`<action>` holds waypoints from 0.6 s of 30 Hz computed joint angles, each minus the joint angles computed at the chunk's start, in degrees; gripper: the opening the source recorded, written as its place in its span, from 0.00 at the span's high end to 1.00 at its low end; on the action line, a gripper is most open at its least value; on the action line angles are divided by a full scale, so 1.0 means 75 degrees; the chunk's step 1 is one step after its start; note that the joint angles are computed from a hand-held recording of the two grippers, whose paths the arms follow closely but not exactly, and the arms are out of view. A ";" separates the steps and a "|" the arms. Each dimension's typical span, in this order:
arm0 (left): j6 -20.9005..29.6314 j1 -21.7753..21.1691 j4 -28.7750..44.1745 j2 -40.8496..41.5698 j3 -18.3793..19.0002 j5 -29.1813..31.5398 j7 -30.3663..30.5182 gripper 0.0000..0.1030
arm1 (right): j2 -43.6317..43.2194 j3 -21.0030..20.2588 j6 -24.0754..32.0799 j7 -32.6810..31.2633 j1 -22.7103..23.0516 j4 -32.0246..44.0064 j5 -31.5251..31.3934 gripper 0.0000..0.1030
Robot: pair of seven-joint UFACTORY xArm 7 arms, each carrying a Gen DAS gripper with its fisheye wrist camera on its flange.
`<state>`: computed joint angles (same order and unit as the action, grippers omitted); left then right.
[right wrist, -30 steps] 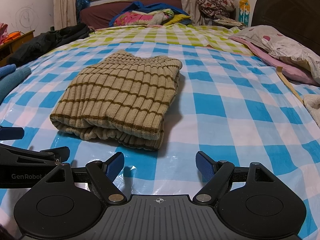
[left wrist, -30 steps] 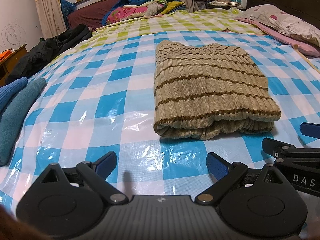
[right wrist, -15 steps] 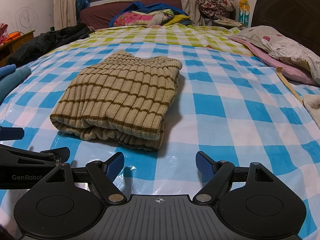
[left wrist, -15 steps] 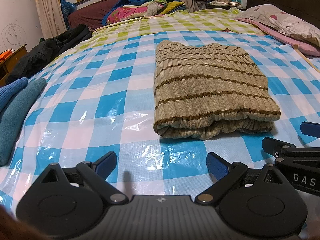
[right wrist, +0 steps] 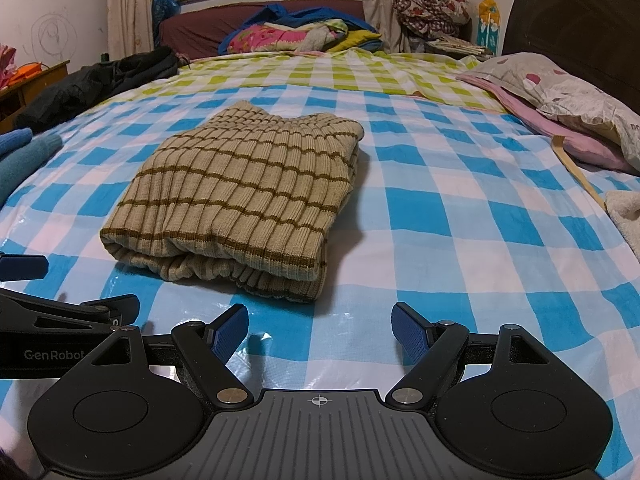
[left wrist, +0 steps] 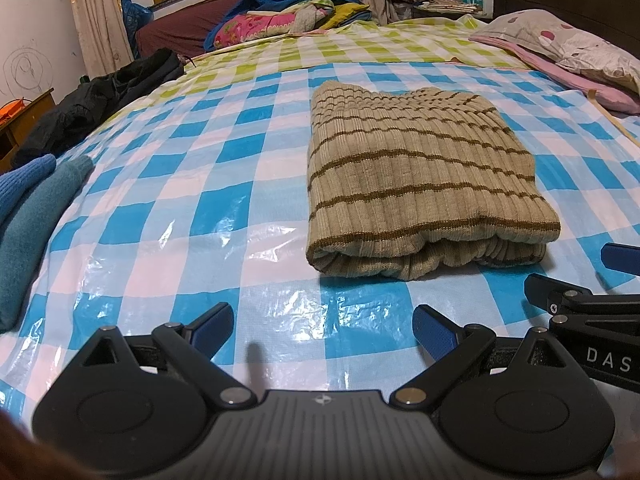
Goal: Fold small clothes
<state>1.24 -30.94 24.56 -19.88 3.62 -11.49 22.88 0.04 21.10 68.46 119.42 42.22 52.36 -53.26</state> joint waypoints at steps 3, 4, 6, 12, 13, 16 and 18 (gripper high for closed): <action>0.0007 -0.0006 0.0003 0.0000 0.0008 0.0002 0.0000 0.01 | -0.0010 0.0002 0.0016 -0.0009 0.0000 0.0002 0.0007 0.22; 0.0007 -0.0006 0.0003 0.0000 0.0008 0.0002 0.0000 0.01 | -0.0013 0.0002 0.0012 -0.0010 -0.0001 -0.0001 0.0011 0.22; -0.0010 0.0006 -0.0002 0.0001 -0.0008 0.0005 -0.0011 0.01 | -0.0017 0.0002 0.0002 0.0001 -0.0003 -0.0007 0.0006 0.22; -0.0064 -0.0005 -0.0036 -0.0021 -0.0001 0.0046 -0.0039 0.01 | -0.0028 0.0013 0.0063 -0.0026 0.0005 0.0023 0.0024 0.22; -0.0072 -0.0007 -0.0046 -0.0031 -0.0001 0.0048 -0.0054 0.01 | -0.0015 0.0016 0.0067 -0.0019 0.0006 0.0034 0.0020 0.22; -0.0115 -0.0017 -0.0063 -0.0035 0.0011 0.0077 -0.0074 0.01 | -0.0007 0.0017 0.0088 -0.0015 0.0013 0.0044 0.0013 0.22; -0.0138 -0.0052 -0.0067 -0.0028 0.0054 0.0089 -0.0072 0.01 | -0.0021 0.0013 0.0076 -0.0020 0.0012 0.0033 0.0016 0.22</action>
<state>0.21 -31.33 24.06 -20.08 4.03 -10.82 22.34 -0.12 21.20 69.03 119.27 42.31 52.60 -53.14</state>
